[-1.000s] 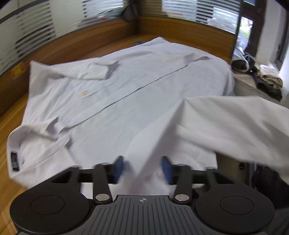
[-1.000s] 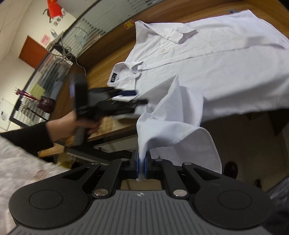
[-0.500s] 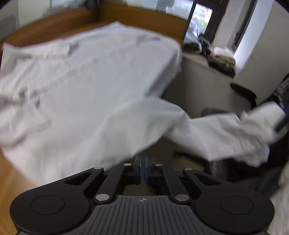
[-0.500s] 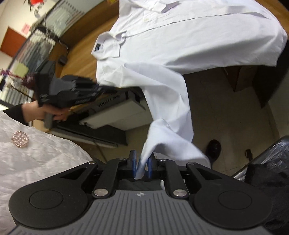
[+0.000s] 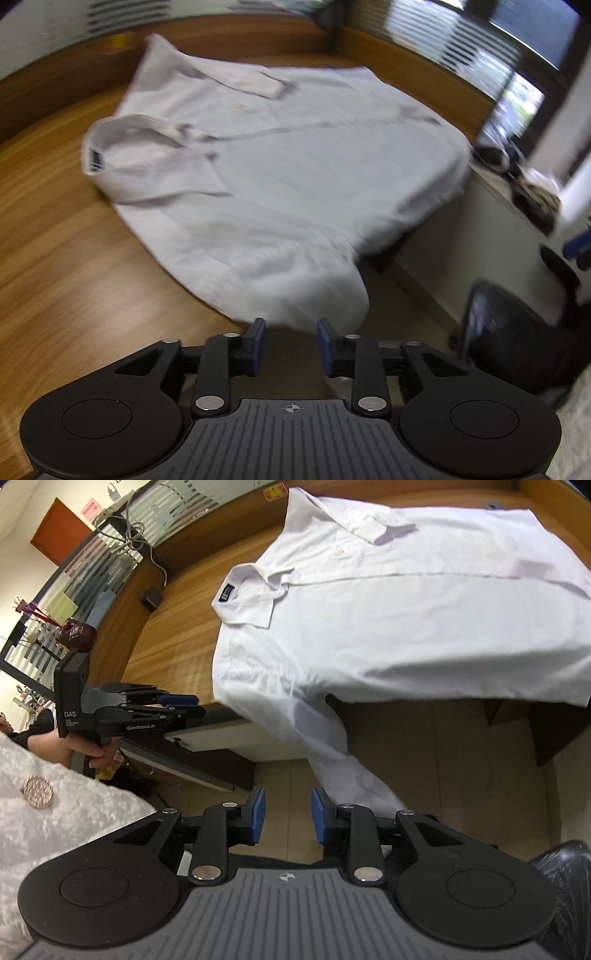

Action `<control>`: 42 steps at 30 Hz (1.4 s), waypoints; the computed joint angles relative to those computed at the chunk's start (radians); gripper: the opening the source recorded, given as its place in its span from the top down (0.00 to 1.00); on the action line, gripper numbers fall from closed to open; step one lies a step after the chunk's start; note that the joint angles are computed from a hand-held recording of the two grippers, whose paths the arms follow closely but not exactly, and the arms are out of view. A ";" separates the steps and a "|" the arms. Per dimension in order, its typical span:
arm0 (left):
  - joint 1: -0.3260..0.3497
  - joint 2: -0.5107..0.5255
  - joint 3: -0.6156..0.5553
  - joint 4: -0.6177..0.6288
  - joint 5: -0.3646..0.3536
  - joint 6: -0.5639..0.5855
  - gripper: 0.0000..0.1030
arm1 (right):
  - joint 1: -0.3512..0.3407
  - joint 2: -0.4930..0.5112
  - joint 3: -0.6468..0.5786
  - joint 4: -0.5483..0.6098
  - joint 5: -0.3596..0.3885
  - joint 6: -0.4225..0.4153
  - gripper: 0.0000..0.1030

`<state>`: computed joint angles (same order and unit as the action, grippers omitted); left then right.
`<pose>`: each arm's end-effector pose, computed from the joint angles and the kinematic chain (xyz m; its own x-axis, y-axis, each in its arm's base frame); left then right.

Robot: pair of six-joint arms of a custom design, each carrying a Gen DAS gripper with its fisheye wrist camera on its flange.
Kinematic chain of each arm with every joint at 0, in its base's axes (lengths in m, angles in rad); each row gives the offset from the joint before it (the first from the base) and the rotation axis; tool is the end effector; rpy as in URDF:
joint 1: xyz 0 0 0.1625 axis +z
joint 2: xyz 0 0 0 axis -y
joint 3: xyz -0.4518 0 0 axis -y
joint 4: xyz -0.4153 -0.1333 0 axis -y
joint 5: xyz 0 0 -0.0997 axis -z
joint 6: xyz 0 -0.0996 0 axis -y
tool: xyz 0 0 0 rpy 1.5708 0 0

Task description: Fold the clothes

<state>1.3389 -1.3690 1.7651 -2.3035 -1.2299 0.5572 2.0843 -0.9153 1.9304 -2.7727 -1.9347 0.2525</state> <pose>0.0245 -0.6211 0.3892 -0.6853 0.5784 -0.4425 0.6826 0.7220 -0.1135 0.3848 -0.4830 0.0949 -0.9402 -0.1749 0.2922 -0.2559 0.9290 -0.2672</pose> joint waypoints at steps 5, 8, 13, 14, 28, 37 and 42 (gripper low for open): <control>0.007 0.028 -0.046 -0.045 0.019 -0.072 0.49 | 0.002 0.033 -0.046 -0.022 -0.034 -0.017 0.69; 0.012 0.048 -0.072 -0.071 0.034 -0.100 0.42 | 0.003 0.062 -0.073 -0.048 -0.061 -0.022 0.66; 0.026 0.083 -0.116 -0.086 0.059 -0.144 0.33 | 0.005 0.105 -0.109 -0.086 -0.101 -0.022 0.62; 0.028 0.092 -0.124 -0.087 0.069 -0.153 0.32 | 0.006 0.111 -0.114 -0.089 -0.110 -0.019 0.62; 0.060 0.163 -0.200 -0.070 0.042 -0.155 0.32 | 0.013 0.160 -0.129 -0.155 -0.242 0.064 0.62; 0.052 0.222 -0.259 -0.123 0.075 -0.152 0.32 | -0.021 0.167 -0.151 -0.180 -0.326 0.063 0.58; 0.051 0.290 -0.339 -0.157 0.129 -0.167 0.32 | -0.084 0.180 -0.212 -0.172 -0.344 0.011 0.58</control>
<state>1.3902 -1.0792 1.4265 -2.4607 -1.1013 0.3902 2.0000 -0.7356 1.7180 -2.9448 -2.2787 0.2633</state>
